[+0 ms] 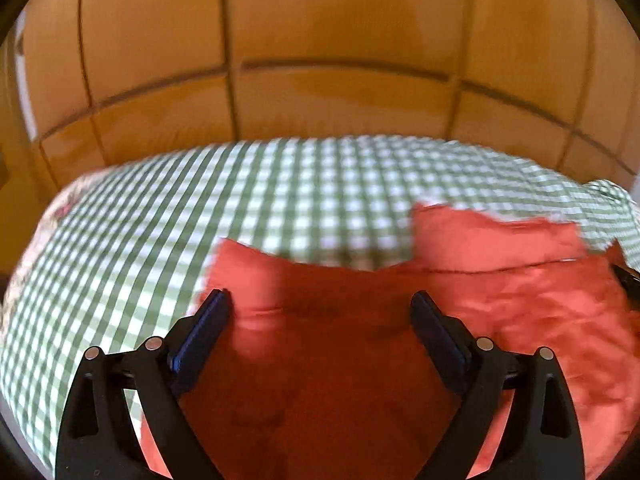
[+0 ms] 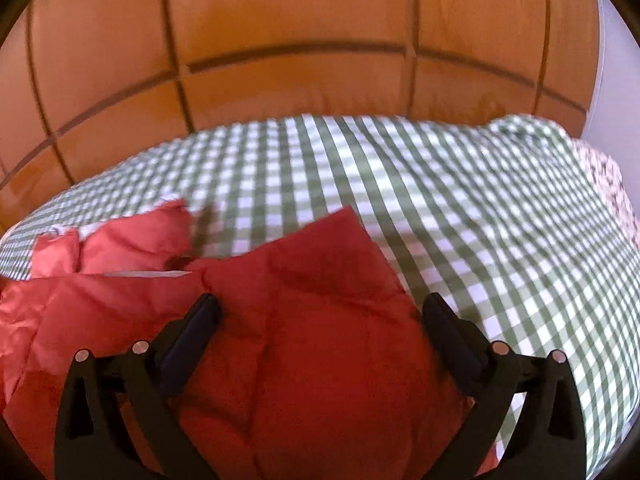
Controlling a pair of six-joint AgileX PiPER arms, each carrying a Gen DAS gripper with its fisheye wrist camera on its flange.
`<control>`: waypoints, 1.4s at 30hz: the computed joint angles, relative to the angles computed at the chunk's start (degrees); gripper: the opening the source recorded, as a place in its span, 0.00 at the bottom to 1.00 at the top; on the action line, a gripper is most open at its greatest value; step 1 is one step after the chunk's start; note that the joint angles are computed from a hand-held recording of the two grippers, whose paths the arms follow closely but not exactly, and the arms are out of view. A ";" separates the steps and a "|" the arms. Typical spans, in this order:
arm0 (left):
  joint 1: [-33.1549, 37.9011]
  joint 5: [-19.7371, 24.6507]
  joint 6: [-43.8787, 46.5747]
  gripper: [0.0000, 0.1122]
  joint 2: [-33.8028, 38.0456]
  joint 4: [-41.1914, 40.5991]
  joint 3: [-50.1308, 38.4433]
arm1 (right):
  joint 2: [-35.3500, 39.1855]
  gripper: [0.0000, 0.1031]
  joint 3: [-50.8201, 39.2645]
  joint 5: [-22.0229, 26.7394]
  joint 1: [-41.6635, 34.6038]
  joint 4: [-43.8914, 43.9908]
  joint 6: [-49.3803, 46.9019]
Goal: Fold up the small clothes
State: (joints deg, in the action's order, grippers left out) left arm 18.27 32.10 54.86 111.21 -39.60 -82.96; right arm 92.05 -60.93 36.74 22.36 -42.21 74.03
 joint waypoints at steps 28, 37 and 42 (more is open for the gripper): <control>21.61 24.65 11.33 0.89 -1.43 -22.13 5.75 | -13.64 0.98 14.01 4.02 12.59 -17.11 24.57; 28.58 31.06 17.24 0.89 -3.37 -21.13 13.09 | -14.37 0.98 17.36 18.30 34.61 -25.27 35.13; 29.22 32.19 18.71 0.88 -2.61 -21.32 14.93 | -4.67 0.98 13.88 21.82 36.73 -21.15 28.92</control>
State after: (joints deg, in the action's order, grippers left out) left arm 47.49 64.29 73.56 108.61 -60.92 -68.03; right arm 87.38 -47.05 58.56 59.09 -63.36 102.95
